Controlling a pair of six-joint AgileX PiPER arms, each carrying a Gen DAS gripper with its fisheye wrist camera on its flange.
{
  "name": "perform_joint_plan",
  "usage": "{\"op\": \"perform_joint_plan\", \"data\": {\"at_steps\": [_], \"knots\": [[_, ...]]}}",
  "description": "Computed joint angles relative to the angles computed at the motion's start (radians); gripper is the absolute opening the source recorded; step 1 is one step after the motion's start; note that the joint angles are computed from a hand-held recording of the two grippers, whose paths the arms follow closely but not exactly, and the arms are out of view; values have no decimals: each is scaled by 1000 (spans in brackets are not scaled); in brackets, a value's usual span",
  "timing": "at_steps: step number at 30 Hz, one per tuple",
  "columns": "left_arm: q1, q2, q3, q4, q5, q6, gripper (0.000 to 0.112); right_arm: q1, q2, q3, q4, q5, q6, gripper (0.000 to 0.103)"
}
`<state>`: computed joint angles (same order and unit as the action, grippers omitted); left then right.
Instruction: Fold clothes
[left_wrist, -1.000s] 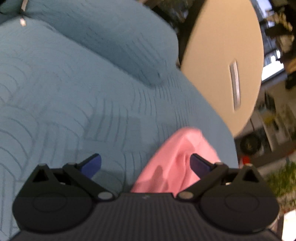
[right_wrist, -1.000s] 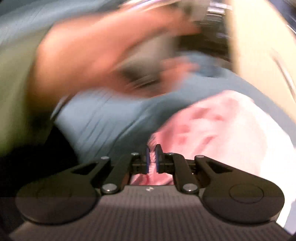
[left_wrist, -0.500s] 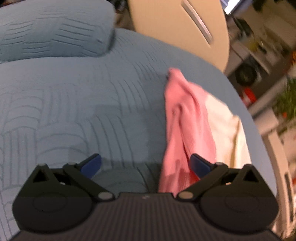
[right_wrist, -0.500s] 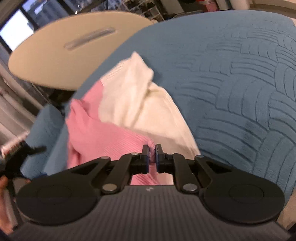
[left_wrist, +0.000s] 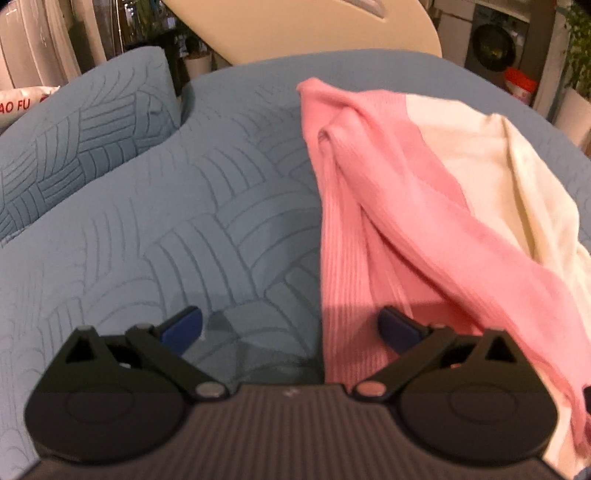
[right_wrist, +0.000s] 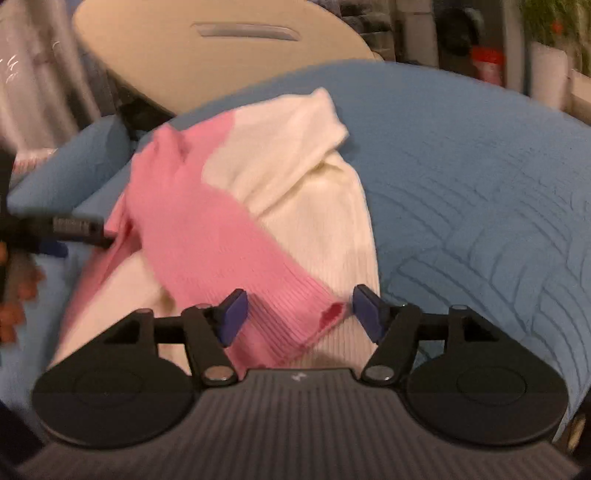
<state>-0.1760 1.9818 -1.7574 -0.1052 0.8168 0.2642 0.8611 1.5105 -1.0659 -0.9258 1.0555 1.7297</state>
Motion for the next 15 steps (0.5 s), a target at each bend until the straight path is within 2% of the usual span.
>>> {"op": "perform_joint_plan", "data": {"at_steps": [2, 5, 8, 10, 15], "knots": [[-1, -13, 30, -3, -22, 12, 103, 30, 5, 6, -88, 25, 83, 67], [-14, 7, -13, 21, 0, -4, 103, 50, 20, 25, -193, 55, 188, 69], [-15, 8, -23, 23, 9, -8, 103, -2, 47, -21, -59, 33, 45, 72], [-13, 8, -26, 19, 11, -5, 103, -1, 55, -18, -37, 43, 29, 72], [-12, 5, -20, 13, 6, -2, 103, 58, 1, 7, -154, 112, 160, 72]]}}
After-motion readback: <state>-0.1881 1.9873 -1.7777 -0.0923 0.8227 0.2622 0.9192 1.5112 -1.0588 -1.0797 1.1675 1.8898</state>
